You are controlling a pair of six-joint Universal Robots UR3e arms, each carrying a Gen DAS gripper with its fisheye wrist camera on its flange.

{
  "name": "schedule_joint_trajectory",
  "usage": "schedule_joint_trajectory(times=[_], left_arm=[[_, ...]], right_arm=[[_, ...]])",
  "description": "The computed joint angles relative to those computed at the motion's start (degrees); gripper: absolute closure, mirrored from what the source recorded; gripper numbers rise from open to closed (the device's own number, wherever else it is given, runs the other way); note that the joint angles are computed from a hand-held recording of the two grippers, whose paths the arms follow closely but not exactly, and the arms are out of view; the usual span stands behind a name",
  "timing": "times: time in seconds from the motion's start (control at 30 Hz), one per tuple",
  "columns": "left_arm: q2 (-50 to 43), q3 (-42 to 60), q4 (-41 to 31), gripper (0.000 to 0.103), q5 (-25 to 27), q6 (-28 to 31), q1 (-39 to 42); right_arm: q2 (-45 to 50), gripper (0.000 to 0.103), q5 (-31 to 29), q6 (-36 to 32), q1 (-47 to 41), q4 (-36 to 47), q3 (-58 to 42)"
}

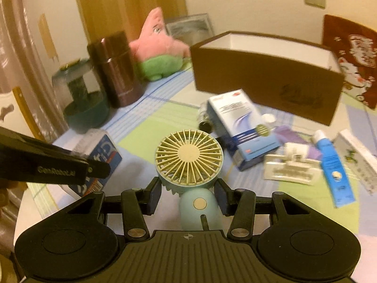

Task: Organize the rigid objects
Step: 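Lift and carry the case and fan with both tools over the brown box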

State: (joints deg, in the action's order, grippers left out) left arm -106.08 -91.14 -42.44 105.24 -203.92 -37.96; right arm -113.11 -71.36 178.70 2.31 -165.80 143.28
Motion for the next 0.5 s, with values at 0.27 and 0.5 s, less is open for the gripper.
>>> schedule_joint_trajectory(times=[0.27, 0.5], left_arm=[[-6.1, 11.0, -2.2, 0.074, 0.7, 0.9, -4.2], [-13.4, 23.4, -3.8, 0.074, -0.8, 5.2, -3.8]], right_arm=[[-27.3, 0.054, 12.1, -9.2, -18.7, 28.8, -0.4], [-32.9, 0.054, 18.0, -14.4, -30.0, 40.2, -4.7]])
